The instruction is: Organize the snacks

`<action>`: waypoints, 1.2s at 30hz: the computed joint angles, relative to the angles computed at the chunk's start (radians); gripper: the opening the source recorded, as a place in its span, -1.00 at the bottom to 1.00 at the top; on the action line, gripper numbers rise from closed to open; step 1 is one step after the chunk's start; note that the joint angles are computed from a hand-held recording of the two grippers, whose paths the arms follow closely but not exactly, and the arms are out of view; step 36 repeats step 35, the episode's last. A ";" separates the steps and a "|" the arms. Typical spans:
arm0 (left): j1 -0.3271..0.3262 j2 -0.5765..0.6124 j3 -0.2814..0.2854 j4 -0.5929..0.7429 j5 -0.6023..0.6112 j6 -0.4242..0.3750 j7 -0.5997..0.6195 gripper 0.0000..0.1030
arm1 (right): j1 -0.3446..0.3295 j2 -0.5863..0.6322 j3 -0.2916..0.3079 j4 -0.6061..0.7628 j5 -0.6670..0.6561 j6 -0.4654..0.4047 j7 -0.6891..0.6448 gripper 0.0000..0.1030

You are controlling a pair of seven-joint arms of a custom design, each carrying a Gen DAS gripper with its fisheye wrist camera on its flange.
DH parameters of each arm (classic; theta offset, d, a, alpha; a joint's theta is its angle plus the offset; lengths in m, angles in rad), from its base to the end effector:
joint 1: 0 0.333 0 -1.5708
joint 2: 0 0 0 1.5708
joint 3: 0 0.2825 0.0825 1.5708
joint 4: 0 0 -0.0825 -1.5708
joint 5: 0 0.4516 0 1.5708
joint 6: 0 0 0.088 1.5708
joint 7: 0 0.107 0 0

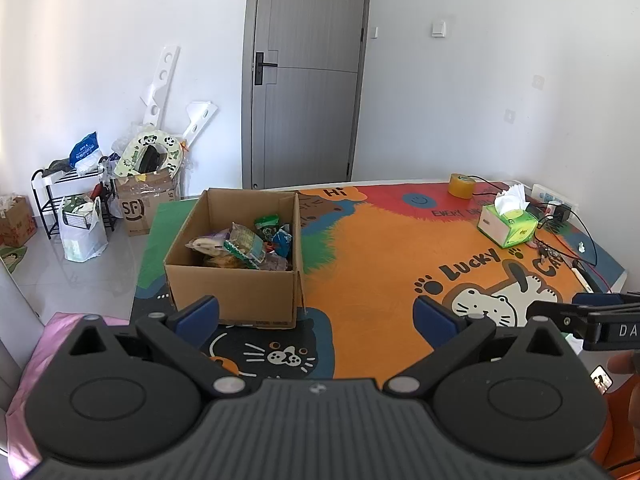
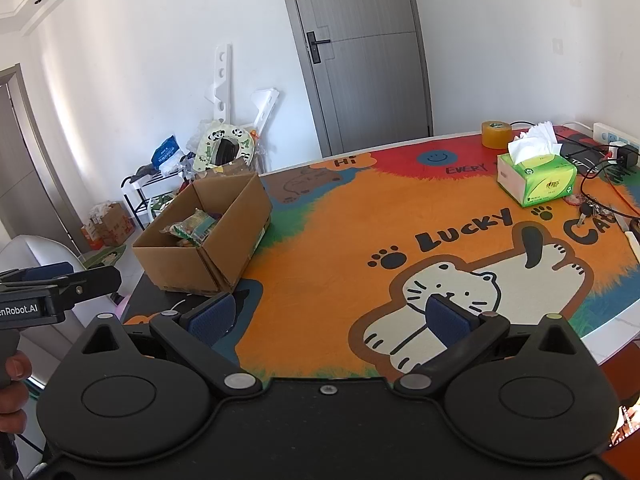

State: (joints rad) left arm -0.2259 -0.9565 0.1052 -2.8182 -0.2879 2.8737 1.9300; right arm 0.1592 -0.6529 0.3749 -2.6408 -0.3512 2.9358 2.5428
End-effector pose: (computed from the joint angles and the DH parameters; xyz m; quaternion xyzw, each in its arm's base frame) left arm 0.4100 -0.0352 0.5252 -0.5370 0.6844 -0.4069 0.2786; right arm 0.4068 0.2655 0.4801 -0.5982 0.6532 -0.2336 0.4011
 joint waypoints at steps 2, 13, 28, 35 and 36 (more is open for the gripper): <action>0.003 0.000 -0.002 -0.001 0.001 -0.002 -0.004 0.99 | 0.000 0.001 -0.001 0.000 -0.001 0.001 0.000 1.00; 0.000 -0.002 0.002 -0.003 0.000 -0.003 -0.001 0.99 | 0.006 0.003 -0.006 0.003 0.000 -0.004 -0.005 1.00; -0.008 -0.011 0.011 -0.017 -0.007 -0.002 0.014 0.99 | 0.004 0.008 -0.003 0.005 -0.002 -0.004 -0.005 1.00; -0.010 -0.008 0.016 -0.012 -0.011 -0.010 0.021 0.99 | 0.002 0.010 -0.003 0.004 -0.005 -0.003 -0.003 1.00; -0.010 -0.008 0.016 -0.012 -0.011 -0.010 0.021 0.99 | 0.002 0.010 -0.003 0.004 -0.005 -0.003 -0.003 1.00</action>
